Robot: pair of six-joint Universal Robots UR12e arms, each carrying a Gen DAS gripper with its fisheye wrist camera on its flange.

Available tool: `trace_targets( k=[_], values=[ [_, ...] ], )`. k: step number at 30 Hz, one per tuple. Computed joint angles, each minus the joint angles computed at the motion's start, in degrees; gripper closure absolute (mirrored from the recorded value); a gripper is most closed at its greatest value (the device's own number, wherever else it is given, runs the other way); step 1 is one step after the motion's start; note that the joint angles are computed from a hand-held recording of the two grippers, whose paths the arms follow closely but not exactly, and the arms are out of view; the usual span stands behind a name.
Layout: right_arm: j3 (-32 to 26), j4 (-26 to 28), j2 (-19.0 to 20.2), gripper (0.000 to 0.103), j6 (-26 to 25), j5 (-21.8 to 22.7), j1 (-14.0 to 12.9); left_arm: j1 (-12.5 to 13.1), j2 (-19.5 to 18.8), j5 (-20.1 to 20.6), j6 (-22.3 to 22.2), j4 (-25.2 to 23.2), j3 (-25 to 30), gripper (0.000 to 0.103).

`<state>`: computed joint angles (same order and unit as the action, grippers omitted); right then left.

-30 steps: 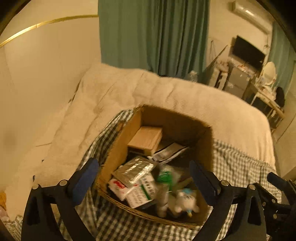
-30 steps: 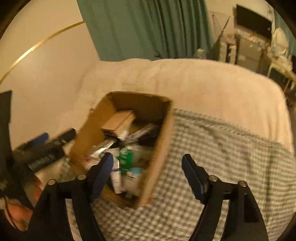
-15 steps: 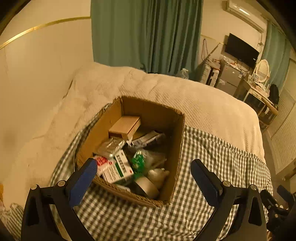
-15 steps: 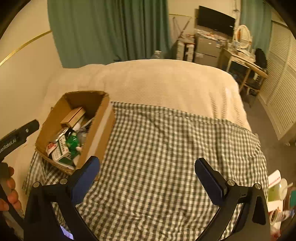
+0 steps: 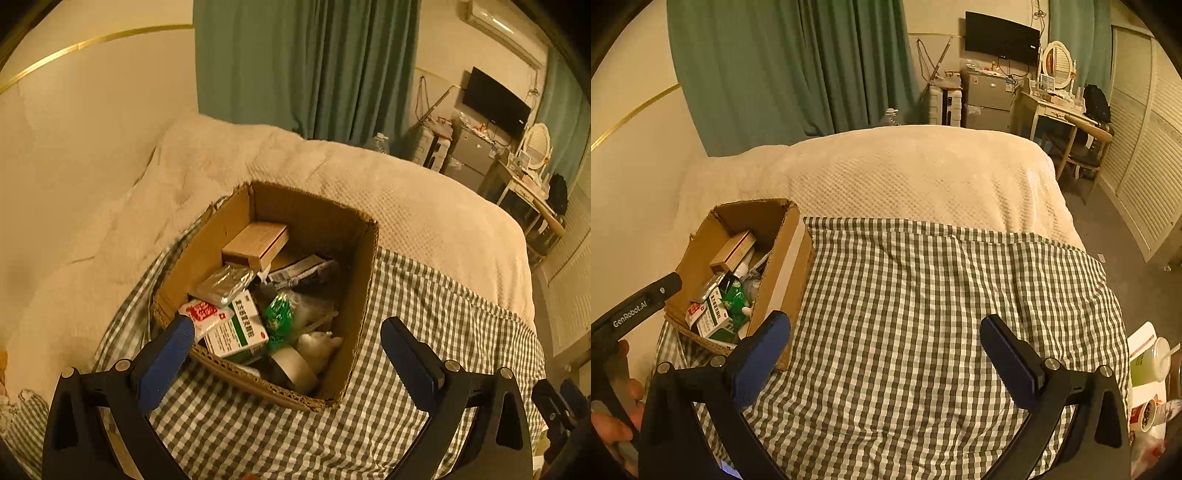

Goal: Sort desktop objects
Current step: 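Open both tools over the box and withdraw them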

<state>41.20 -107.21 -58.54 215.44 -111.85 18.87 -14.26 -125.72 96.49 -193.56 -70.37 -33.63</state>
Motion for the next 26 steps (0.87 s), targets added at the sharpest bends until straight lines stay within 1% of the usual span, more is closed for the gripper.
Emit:
trace_targets(
  k=[3,7,14,16,18,21,23,26],
  values=[
    [-0.1,0.3,0.1,0.001,0.4,0.3,-0.1,-0.2,-0.2,0.3,1.1,0.0,0.4,0.000],
    [-0.3,1.1,0.4,0.001,1.5,0.3,-0.2,-0.2,-0.2,-0.7,1.8,0.2,0.2,0.000],
    [-0.3,1.3,0.4,0.001,2.6,0.4,-0.3,-0.4,0.2,-0.3,3.1,2.8,-0.6,0.000],
    [-0.5,1.5,0.4,0.001,2.7,0.2,-0.2,-0.2,0.2,-1.6,2.7,2.6,-0.5,0.000],
    [-0.5,1.5,0.4,0.001,2.7,0.3,-0.3,0.0,-0.3,-2.5,2.0,1.1,0.6,0.000],
    [-0.5,1.7,0.3,0.001,2.8,0.4,-0.3,-0.1,-0.2,-1.3,0.4,1.2,0.4,0.000],
    [-0.5,2.0,0.3,0.001,2.7,0.4,-0.4,-0.3,-0.2,-0.2,0.2,1.9,0.2,0.000],
    [-0.5,2.4,0.2,0.001,2.8,0.7,-0.5,-0.8,0.0,2.8,2.0,3.7,-0.4,0.000]
  ],
)
